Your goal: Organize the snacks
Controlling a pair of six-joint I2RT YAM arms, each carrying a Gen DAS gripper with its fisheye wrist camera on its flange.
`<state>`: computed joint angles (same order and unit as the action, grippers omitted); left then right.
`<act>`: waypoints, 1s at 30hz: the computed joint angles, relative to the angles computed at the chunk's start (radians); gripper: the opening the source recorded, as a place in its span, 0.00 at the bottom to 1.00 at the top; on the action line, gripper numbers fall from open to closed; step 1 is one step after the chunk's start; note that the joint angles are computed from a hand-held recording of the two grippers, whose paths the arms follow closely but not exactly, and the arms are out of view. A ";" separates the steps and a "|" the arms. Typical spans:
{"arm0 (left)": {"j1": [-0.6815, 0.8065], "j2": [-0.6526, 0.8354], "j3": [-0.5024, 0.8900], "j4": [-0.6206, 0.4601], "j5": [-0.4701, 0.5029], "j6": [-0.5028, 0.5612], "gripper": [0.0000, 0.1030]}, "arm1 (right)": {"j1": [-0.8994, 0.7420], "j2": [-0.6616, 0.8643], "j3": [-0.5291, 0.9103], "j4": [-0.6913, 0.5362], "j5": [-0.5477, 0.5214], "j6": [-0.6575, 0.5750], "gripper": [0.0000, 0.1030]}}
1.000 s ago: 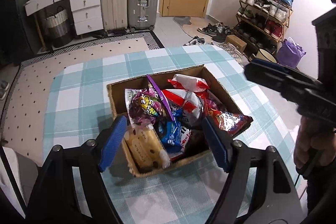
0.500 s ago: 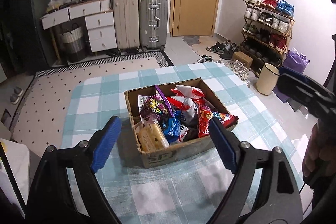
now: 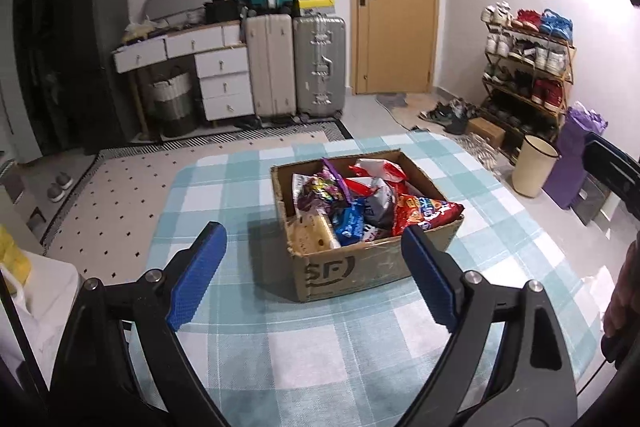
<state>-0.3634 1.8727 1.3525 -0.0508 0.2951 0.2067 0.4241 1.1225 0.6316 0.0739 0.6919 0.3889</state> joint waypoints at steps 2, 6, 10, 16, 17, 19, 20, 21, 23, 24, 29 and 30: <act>0.009 -0.035 -0.070 0.066 -0.003 -0.012 0.93 | 0.032 -0.030 -0.046 0.037 0.044 -0.018 0.90; 0.027 -0.072 -0.144 0.148 -0.009 -0.016 0.99 | 0.088 -0.061 -0.114 0.065 0.129 -0.024 0.90; 0.048 -0.095 -0.206 0.217 -0.003 -0.025 0.99 | 0.133 -0.105 -0.179 0.091 0.173 -0.012 0.90; 0.068 -0.088 -0.298 0.366 -0.057 -0.056 0.99 | 0.238 -0.142 -0.271 0.181 0.288 -0.042 0.95; 0.070 -0.078 -0.303 0.386 -0.058 -0.065 0.99 | 0.244 -0.146 -0.277 0.191 0.292 -0.051 0.95; 0.077 -0.060 -0.330 0.449 -0.061 -0.067 0.99 | 0.279 -0.142 -0.312 0.238 0.327 -0.061 0.99; 0.078 -0.051 -0.350 0.491 -0.071 -0.060 0.99 | 0.286 -0.135 -0.318 0.251 0.336 -0.060 0.99; 0.081 -0.039 -0.368 0.532 -0.077 -0.054 0.99 | 0.292 -0.123 -0.332 0.275 0.338 -0.057 0.99; 0.092 -0.009 -0.384 0.578 -0.063 -0.056 0.99 | 0.309 -0.100 -0.365 0.316 0.359 -0.049 0.99; 0.098 0.006 -0.386 0.596 -0.058 -0.062 0.99 | 0.315 -0.086 -0.382 0.342 0.369 -0.047 0.99; 0.129 0.093 -0.385 0.699 -0.059 -0.108 0.99 | 0.290 0.051 -0.438 0.491 0.364 -0.039 0.99; 0.133 0.103 -0.387 0.719 -0.059 -0.114 0.99 | 0.282 0.097 -0.452 0.542 0.362 -0.034 0.99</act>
<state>-0.2305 1.9759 0.9654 0.6681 0.2364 0.0927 0.7060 1.2196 0.1797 0.6162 1.0535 0.3549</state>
